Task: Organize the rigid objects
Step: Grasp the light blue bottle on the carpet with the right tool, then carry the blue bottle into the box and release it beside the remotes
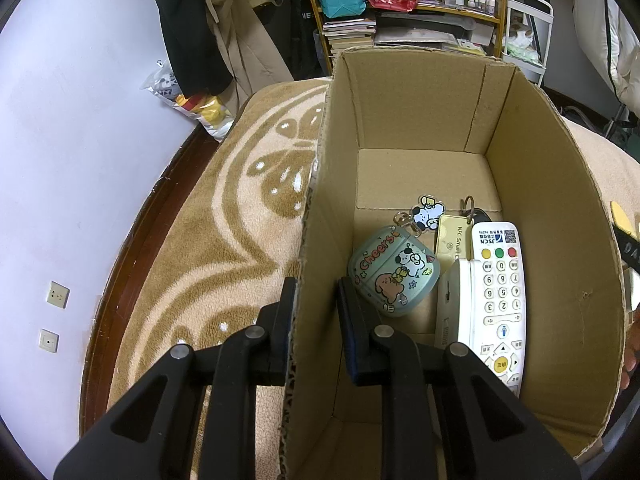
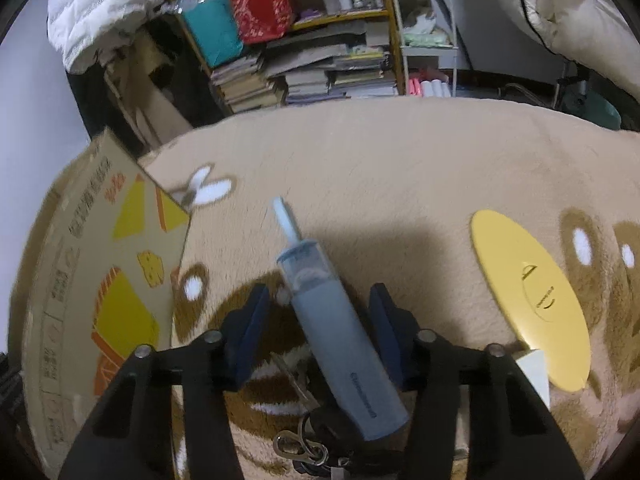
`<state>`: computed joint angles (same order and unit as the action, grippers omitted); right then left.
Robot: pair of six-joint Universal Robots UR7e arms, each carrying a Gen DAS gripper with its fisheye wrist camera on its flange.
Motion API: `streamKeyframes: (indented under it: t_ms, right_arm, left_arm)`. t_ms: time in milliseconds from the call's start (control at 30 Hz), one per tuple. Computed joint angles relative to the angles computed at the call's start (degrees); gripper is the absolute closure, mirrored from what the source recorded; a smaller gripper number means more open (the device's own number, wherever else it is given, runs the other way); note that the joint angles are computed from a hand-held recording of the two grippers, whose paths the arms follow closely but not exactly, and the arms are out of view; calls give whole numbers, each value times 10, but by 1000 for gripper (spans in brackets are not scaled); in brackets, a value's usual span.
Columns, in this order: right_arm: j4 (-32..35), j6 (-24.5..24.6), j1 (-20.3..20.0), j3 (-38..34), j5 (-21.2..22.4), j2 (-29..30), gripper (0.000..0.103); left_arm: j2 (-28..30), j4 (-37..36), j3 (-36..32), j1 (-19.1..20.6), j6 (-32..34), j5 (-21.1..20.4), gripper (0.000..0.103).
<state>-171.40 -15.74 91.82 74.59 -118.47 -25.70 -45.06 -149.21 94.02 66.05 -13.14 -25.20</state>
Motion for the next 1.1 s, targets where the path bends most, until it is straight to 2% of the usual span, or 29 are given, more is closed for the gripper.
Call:
streamKeyframes:
  t_ms: [33,233,300,433,767,1100]
  right_arm:
    - [-5,-4,2,0,-11,3,61]
    - [-46,-31,11,5,-43,6,68]
    - [-58,-28,13,7,-41,3,70]
    - [-88,-26,17,23,-12,-13,74]
    - [-145,-57,41,44,24,-23,75]
    - [-187,-80,70,59,81,-40,75]
  left_arm:
    - [0,0,0,0,0,-1,83]
    - [-1,-3,1,2,3,-3,83]
    - [-1,-4,1,2,4,-3,83]
    - [-1,-3,1,2,3,-4,83]
    - [-1,-3,1,1,3,-3,83]
    - [-1,-3,1,1,3,-3,83]
